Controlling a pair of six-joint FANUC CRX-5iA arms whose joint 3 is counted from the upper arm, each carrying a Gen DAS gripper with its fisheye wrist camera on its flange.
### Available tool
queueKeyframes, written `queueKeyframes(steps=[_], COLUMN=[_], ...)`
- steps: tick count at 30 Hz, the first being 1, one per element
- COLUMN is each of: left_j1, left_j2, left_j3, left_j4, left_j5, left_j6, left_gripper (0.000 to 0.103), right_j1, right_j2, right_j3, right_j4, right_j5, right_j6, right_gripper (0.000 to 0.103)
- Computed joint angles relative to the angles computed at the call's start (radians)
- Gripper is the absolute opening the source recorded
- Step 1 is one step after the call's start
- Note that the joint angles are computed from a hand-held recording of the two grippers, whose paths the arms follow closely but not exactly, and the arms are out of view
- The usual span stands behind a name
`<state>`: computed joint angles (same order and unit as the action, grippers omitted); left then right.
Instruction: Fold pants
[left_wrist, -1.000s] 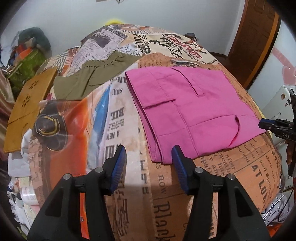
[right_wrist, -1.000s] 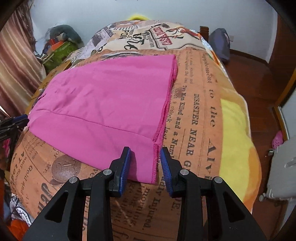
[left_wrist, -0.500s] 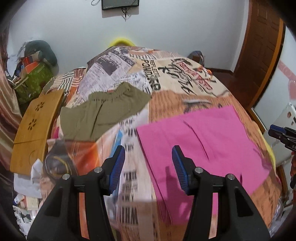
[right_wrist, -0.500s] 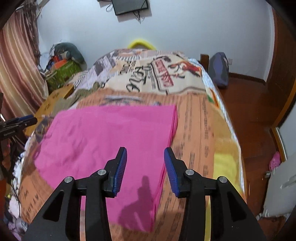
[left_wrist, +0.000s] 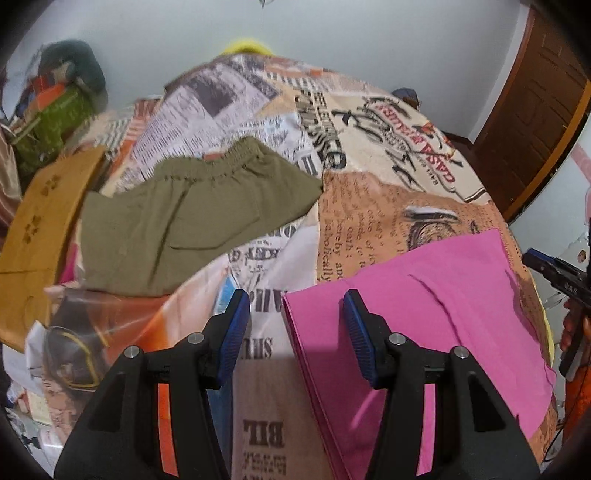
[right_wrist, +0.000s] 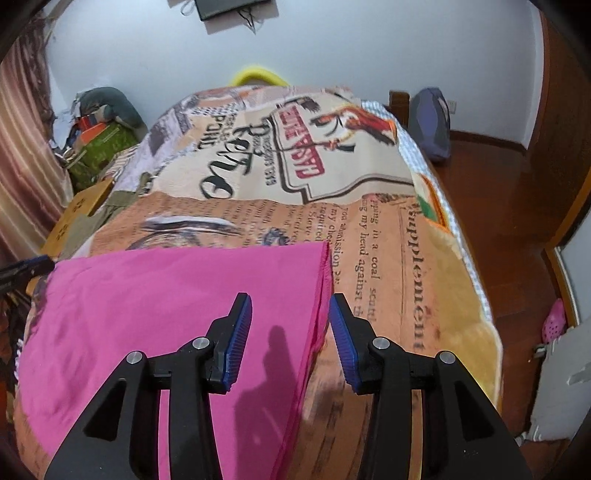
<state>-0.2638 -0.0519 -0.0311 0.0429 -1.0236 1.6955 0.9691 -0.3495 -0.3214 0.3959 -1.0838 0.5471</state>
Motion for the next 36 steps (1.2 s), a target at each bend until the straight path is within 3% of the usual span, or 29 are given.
queueKeyframes(steps=[9,13,16,17,20,26,31,34,36], left_j1=[0.012,0.031,0.004,-0.010,-0.035,-0.085,-0.086,-0.072,-0.079], left_j2=[0.024,0.022,0.023,0.025,0.019,0.016,0.029,0.021,0.008], left_j3=[-0.041,-0.065,-0.045,-0.032,-0.017,0.015,0.032,0.041,0.056], left_j4=[0.061,0.132,0.081,0.045,-0.015,-0.154,-0.162,-0.141,-0.164], left_j5=[0.038,0.050,0.048,0.045,0.048,0.005,-0.023,-0.032,-0.034], left_j6=[-0.053,-0.104,-0.076,-0.056,-0.025,0.095,0.093,0.079,0.087], left_gripper=[0.052,0.039,0.030,0.025,0.013,0.009,0.010,0.011,0.011], right_j1=[-0.120,-0.112,-0.108,-0.104,-0.090,-0.099,-0.085,-0.083,-0.070], right_j2=[0.081,0.094,0.105,0.112,0.124,0.121,0.161,0.165,0.146], right_j3=[0.032,0.028,0.035,0.038,0.029,0.012,0.060,0.095,0.093], right_j4=[-0.119,-0.104,-0.104,-0.098,-0.050,-0.020,-0.012,-0.028,-0.010], right_j5=[0.073,0.095,0.097,0.090,0.075,0.073,0.005,-0.035,-0.030], right_j6=[0.104,0.137,0.171,0.178,0.183,0.145,0.194,0.188,0.160], right_gripper=[0.040,0.043,0.020,0.008,0.004,0.000,0.001,0.010,0.030])
